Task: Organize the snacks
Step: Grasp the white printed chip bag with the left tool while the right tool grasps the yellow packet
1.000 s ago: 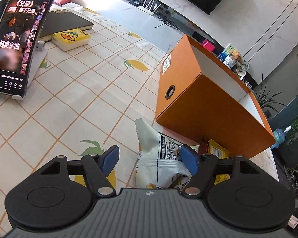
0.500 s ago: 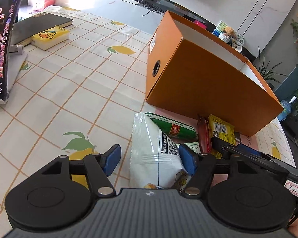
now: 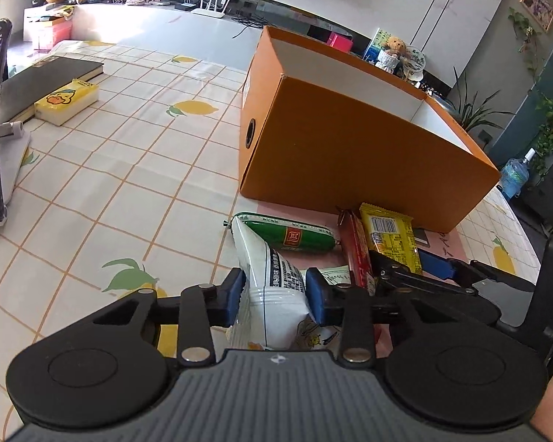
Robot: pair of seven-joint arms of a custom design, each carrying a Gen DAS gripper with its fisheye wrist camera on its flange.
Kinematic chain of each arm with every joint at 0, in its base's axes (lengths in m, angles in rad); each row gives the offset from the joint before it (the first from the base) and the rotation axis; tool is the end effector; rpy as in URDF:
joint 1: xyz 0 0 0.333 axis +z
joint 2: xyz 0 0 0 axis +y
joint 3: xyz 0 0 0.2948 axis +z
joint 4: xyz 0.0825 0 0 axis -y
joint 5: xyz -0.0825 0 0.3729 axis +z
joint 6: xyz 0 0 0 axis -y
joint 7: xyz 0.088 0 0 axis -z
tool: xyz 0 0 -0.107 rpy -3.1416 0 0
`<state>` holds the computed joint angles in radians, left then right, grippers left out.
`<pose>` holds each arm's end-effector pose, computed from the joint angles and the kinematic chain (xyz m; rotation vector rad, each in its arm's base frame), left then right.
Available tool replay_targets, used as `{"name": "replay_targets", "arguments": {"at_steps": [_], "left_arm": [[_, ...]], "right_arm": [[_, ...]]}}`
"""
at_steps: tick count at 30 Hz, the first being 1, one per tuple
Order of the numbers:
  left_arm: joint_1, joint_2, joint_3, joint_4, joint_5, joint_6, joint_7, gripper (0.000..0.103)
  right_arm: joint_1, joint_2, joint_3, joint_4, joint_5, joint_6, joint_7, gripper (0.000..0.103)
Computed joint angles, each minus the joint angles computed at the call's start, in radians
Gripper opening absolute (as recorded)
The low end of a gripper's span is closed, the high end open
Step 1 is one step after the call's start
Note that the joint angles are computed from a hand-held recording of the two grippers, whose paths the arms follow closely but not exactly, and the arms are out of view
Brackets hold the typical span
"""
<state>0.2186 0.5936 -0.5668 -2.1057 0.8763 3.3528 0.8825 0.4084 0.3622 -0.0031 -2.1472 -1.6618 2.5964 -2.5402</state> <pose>0.5270 -0.2602 0.2549 -1.5533 2.3276 -1.1676 0.4959 0.2342 0.2157 -1.5058 2.0159 -0.9540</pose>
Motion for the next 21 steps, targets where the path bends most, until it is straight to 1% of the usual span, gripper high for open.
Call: {"name": "replay_targets", "arguments": {"at_steps": [3,4,6,7,11,16,21], "left_arm": [[-0.02,-0.023,0.022,-0.013,0.003,0.013,-0.003,0.037],[-0.019,-0.027,0.021,-0.015,0.007,0.011,-0.006,0.031],[-0.016,-0.035,0.017,-0.02,0.011,0.009,-0.012,0.031],[-0.028,-0.045,0.03,-0.027,0.006,0.017,-0.017,0.031],[-0.033,-0.072,0.044,-0.048,0.028,0.044,-0.043,0.031],[-0.128,-0.137,0.15,-0.082,0.048,0.104,-0.074,0.03],[-0.266,-0.208,0.287,-0.128,0.017,0.151,-0.066,0.03]], "right_arm": [[0.002,-0.016,0.003,-0.02,0.001,-0.001,0.007,0.051],[0.002,-0.021,0.005,-0.027,0.003,-0.001,0.009,0.051],[0.001,-0.033,0.009,-0.041,0.008,-0.001,0.01,0.051],[0.001,-0.038,0.011,-0.047,0.011,-0.002,0.01,0.051],[0.004,-0.065,0.021,-0.076,0.022,-0.011,0.005,0.051],[0.005,-0.114,0.037,-0.122,0.016,-0.023,0.023,0.051],[0.009,-0.175,0.061,-0.177,0.016,-0.042,0.036,0.051]]}}
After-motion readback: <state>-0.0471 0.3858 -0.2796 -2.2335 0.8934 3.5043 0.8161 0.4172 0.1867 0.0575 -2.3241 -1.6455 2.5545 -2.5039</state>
